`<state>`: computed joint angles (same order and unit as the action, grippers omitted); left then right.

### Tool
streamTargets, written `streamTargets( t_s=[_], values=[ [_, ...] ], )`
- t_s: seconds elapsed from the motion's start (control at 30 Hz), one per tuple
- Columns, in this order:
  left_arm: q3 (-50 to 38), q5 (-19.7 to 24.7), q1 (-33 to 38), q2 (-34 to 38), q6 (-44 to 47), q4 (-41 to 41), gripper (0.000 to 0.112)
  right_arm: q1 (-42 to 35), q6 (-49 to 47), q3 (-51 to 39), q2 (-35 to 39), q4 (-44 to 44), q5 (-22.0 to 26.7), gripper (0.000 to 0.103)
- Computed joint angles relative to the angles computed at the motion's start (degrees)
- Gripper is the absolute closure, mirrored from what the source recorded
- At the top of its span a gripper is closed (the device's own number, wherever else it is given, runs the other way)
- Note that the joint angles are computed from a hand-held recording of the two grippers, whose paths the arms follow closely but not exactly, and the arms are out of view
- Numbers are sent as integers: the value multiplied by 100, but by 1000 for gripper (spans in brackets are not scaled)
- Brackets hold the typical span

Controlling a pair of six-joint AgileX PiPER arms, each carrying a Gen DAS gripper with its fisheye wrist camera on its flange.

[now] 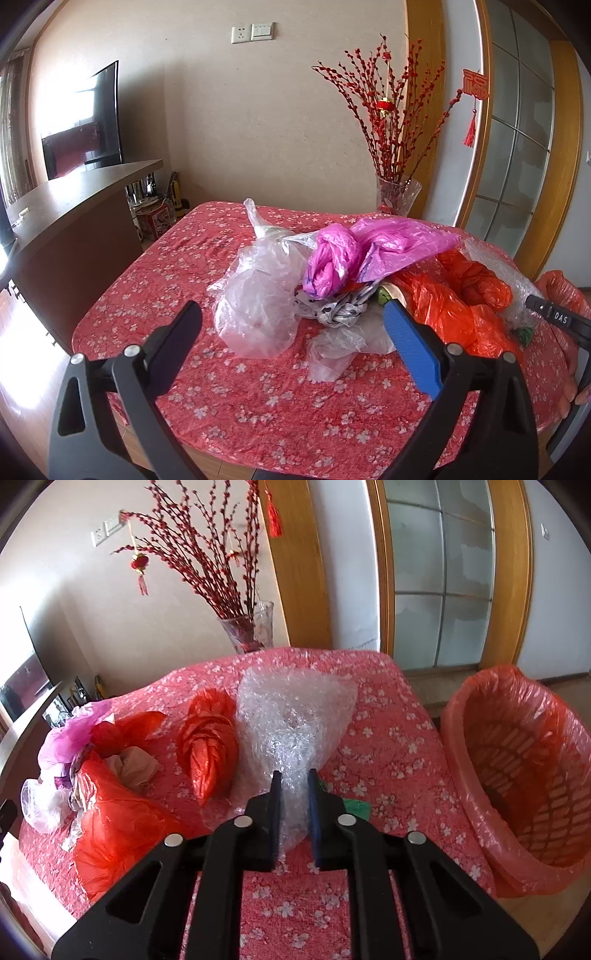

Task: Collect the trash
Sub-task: 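Close the right tool on the bubble wrap while the left tool closes on the magenta bag, then carry the bubble wrap and magenta bag with both tools over the red-lined basket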

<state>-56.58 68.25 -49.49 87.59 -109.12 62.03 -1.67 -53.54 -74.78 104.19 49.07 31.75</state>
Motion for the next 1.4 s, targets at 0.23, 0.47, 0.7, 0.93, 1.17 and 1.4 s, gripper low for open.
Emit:
streamTargets(
  t_s=[0.23, 0.47, 0.7, 0.93, 1.17, 1.4],
  values=[
    [-43, -476, 167, -19, 168, 78, 26, -161, -805, 192, -416, 726, -158, 93],
    [-452, -648, 328, 255, 555, 74, 26, -553, -1317, 162, -659, 1410, 55, 94],
    [-909, -795, 535, 592, 944, 99, 27, -774, -1361, 116, -665, 1620, 210, 94],
    [-1619, -893, 797, 1137, 1662, -69, 32, -895, -1409, 221, -661, 1625, 318, 94],
    [-2242, -857, 919, 1613, 2247, -278, 45, -970, -1162, 148, -572, 1421, 420, 94],
    [-2463, -1690, 1498, 1606, 3137, -974, 106, -1061, -1137, 118, -593, 1381, 505, 94]
  ],
)
